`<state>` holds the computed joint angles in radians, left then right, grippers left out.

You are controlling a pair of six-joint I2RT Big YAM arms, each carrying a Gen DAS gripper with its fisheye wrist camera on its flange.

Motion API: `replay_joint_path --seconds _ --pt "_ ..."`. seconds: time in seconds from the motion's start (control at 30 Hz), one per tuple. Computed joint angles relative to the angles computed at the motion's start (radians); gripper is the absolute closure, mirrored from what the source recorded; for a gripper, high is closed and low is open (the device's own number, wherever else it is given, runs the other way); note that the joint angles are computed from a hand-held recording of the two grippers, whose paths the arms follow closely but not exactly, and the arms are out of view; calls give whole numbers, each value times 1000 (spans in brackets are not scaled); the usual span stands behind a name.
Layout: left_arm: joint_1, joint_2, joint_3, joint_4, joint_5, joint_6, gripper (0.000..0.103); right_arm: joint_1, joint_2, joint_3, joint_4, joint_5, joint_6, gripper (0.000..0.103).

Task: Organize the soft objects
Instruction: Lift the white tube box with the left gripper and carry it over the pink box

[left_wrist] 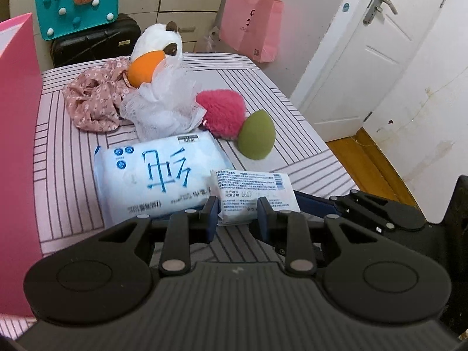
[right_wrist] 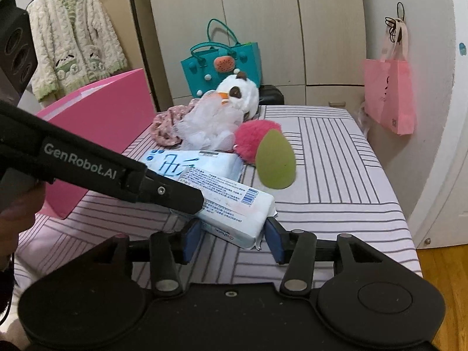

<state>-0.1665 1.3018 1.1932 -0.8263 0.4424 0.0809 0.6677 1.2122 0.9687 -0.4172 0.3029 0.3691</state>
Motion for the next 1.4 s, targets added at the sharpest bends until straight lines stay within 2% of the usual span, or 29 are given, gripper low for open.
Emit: replay_joint_path --seconds 0.3,0.43,0.6,0.87,1.03,1.4 --pt "47 -60 -12 -133 63 55 76 63 -26 48 -139 1 -5 44" --pt "68 -94 -31 -164 80 68 77 99 -15 92 -220 23 -43 43" --pt "102 -125 -38 -208 94 83 77 131 -1 135 -280 27 -64 42" --pt "183 -172 -16 -341 120 186 77 187 25 221 -372 9 -92 42" --pt "235 -200 -8 -407 119 220 77 227 51 268 -407 3 -111 42" --pt "352 -242 21 -475 139 285 77 294 107 368 -436 31 -165 42"
